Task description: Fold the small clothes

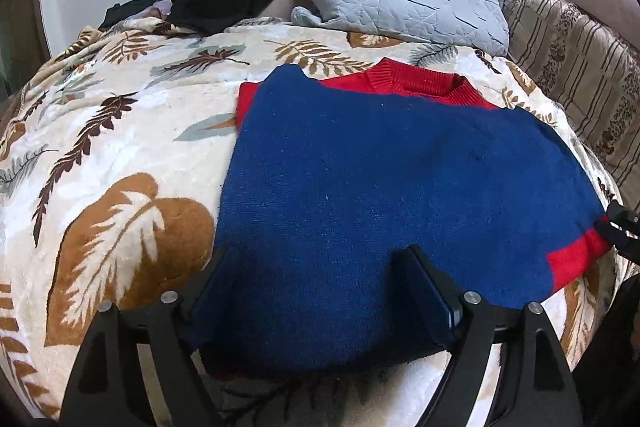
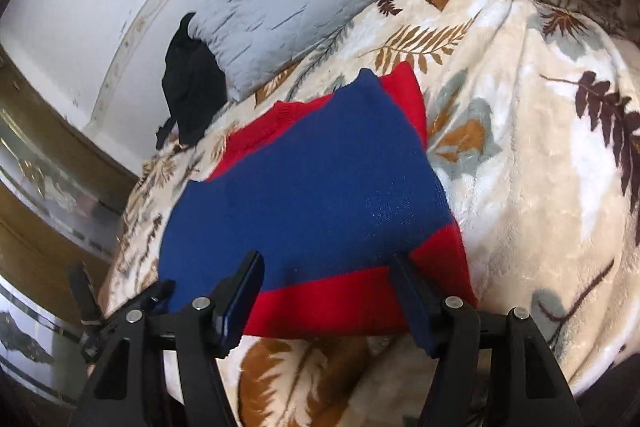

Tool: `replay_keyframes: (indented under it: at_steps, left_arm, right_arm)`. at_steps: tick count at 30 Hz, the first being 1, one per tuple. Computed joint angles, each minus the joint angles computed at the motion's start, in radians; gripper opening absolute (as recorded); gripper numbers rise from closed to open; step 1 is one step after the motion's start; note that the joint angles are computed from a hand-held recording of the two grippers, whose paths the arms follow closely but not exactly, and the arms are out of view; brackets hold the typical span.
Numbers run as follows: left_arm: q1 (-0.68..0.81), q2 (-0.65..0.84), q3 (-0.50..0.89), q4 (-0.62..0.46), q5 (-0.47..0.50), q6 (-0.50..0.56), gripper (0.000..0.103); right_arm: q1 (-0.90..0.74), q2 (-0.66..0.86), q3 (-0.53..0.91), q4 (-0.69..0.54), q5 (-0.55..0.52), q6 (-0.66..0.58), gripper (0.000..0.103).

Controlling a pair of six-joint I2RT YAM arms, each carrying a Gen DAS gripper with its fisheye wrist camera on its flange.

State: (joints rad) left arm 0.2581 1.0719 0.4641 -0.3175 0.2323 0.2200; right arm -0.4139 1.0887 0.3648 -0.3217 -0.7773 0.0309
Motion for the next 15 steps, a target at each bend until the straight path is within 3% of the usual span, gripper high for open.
replay_keyframes:
  at_steps: [4,9,15]
  left_arm:
    - [0.005,-0.005,-0.01,0.012,0.011,0.004,0.086]
    - [0.035,0.015,-0.006,0.016,0.088,0.007,0.098]
    - [0.084,0.025,0.01,-0.009,0.167,0.006,0.098]
  right_arm:
    - [-0.031,0.015,-0.005,-0.003,-0.041,-0.019,0.07]
    - [-0.074,0.029,-0.002,-0.028,-0.085,-0.062,0.07]
    - [-0.082,0.022,-0.004,-0.05,-0.088,-0.09,0.07]
